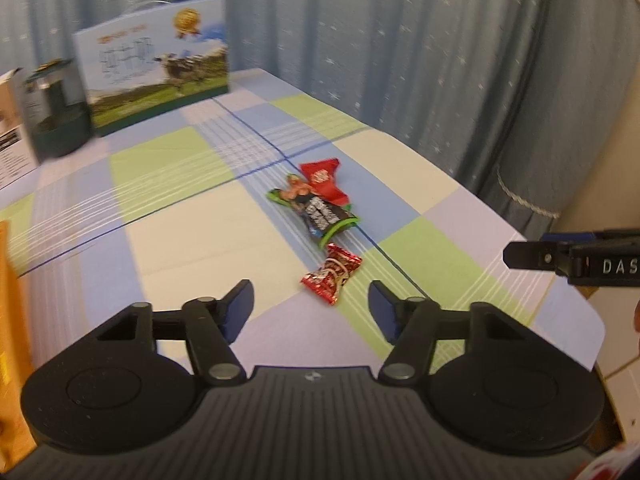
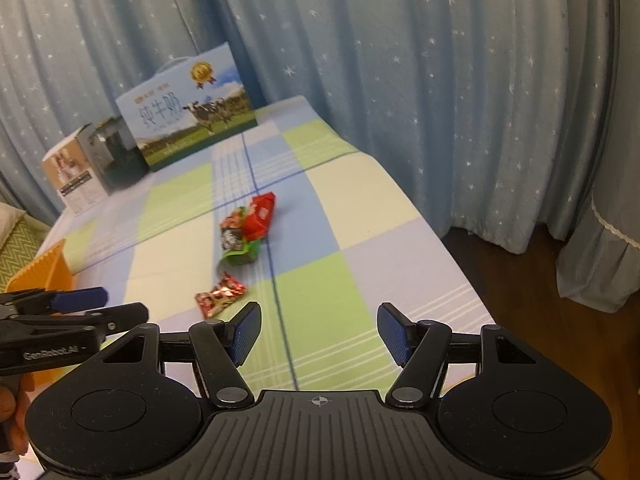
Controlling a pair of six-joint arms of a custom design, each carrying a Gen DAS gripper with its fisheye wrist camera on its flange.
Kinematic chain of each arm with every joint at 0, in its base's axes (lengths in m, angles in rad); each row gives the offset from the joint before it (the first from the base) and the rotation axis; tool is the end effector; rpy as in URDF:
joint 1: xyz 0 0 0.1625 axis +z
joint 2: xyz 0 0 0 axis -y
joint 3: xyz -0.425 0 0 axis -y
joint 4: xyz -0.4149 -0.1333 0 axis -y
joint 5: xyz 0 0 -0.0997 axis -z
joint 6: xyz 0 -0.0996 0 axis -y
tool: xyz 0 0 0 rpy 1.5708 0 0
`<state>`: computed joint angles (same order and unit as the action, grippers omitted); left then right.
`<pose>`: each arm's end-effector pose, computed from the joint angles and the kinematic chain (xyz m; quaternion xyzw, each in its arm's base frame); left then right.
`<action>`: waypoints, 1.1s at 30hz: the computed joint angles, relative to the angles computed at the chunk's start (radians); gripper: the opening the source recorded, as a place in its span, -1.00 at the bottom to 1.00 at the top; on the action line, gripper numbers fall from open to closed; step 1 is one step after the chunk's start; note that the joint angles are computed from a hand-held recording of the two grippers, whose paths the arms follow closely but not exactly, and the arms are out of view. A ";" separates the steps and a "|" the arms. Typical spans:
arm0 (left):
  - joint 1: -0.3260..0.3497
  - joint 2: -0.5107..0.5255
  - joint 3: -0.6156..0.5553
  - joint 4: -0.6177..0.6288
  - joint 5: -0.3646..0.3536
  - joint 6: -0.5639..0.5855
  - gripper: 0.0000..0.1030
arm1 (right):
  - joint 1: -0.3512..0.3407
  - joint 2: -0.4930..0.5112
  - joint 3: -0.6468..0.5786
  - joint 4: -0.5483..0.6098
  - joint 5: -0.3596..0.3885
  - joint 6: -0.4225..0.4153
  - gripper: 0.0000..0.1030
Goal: Organize snacks
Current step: 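Grasp a red wrapped candy with the left tool, then grasp the dark snack bar with green ends with the right tool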
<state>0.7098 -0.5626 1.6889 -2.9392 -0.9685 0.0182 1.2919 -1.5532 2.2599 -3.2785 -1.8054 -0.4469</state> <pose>-0.3727 -0.5703 -0.0412 0.3710 0.8731 -0.2257 0.2215 -0.0203 -0.4710 0.3497 0.0171 -0.8730 0.4091 0.2652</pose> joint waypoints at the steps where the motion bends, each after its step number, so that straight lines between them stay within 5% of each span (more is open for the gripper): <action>1: 0.007 0.015 -0.016 0.004 -0.009 0.018 0.09 | -0.005 0.009 -0.007 -0.003 -0.001 0.000 0.25; 17: 0.080 0.167 -0.199 0.052 -0.092 0.210 -0.32 | -0.026 0.125 -0.076 -0.039 -0.007 0.003 0.25; 19: 0.084 0.169 -0.204 0.065 -0.098 0.210 -0.49 | -0.024 0.135 -0.081 -0.040 -0.008 -0.001 0.25; 25: 0.080 0.129 -0.142 0.048 -0.087 0.125 -0.66 | -0.013 0.165 -0.103 -0.037 -0.002 -0.013 0.25; 33: 0.075 0.038 -0.012 -0.048 0.027 -0.029 -0.68 | 0.022 0.244 -0.173 -0.027 0.080 -0.097 0.24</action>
<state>0.7847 -0.5248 1.6769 -2.9874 -0.9414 -0.0109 1.3141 -1.3092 2.0871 -3.3056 -1.7258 -0.5440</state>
